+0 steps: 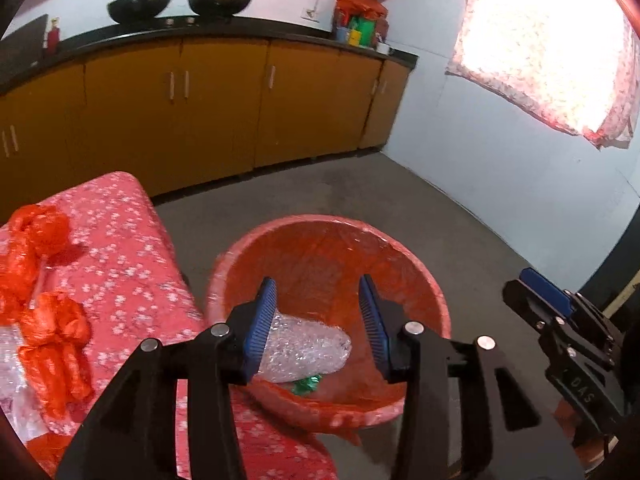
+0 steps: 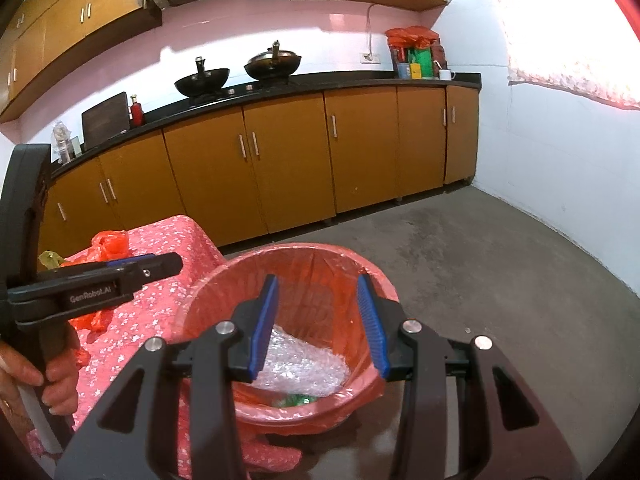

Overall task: Collect trash
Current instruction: 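Grasp the red bag with the right gripper while the left gripper grasps a clear bag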

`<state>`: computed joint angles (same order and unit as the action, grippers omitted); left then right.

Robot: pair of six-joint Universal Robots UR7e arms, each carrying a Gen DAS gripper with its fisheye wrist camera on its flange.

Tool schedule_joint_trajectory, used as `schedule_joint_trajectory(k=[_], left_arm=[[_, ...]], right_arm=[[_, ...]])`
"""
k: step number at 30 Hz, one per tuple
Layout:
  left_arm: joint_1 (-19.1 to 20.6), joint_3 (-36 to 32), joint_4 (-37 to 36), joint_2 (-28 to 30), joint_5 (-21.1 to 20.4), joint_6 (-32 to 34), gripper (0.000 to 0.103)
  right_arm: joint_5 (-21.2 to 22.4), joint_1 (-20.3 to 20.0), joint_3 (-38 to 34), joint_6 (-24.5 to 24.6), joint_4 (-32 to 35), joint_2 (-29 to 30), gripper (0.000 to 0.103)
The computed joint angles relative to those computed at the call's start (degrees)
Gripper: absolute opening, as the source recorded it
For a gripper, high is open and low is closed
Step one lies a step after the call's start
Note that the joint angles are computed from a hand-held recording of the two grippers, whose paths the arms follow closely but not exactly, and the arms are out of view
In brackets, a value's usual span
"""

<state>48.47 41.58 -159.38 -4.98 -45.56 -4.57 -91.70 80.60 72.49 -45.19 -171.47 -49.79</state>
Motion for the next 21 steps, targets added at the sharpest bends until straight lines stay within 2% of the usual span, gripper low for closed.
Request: schedule_joint_trajectory(k=[7, 11, 16, 21], left_arm=[[-0.8, 9.4, -8.2, -5.4, 8.0, 2.2, 0.043], [-1.6, 17.9, -15.8, -10.0, 15.1, 5.4, 0.044], [-2.6, 31.6, -29.2, -17.1, 25.7, 9.4, 0.049], [-2.9, 39.9, -43.2, -21.1, 34.8, 16.3, 0.051]], right_arm=[[1.2, 0.9, 1.5, -0.7, 0.9, -0.5, 0.041], [2.5, 2.1, 3.1, -1.6, 2.7, -0.6, 0.041], [4.0, 4.4, 5.4, -2.8, 5.7, 0.3, 0.041], [5.2, 6.9, 9.0, -5.3, 7.6, 1.0, 0.041]])
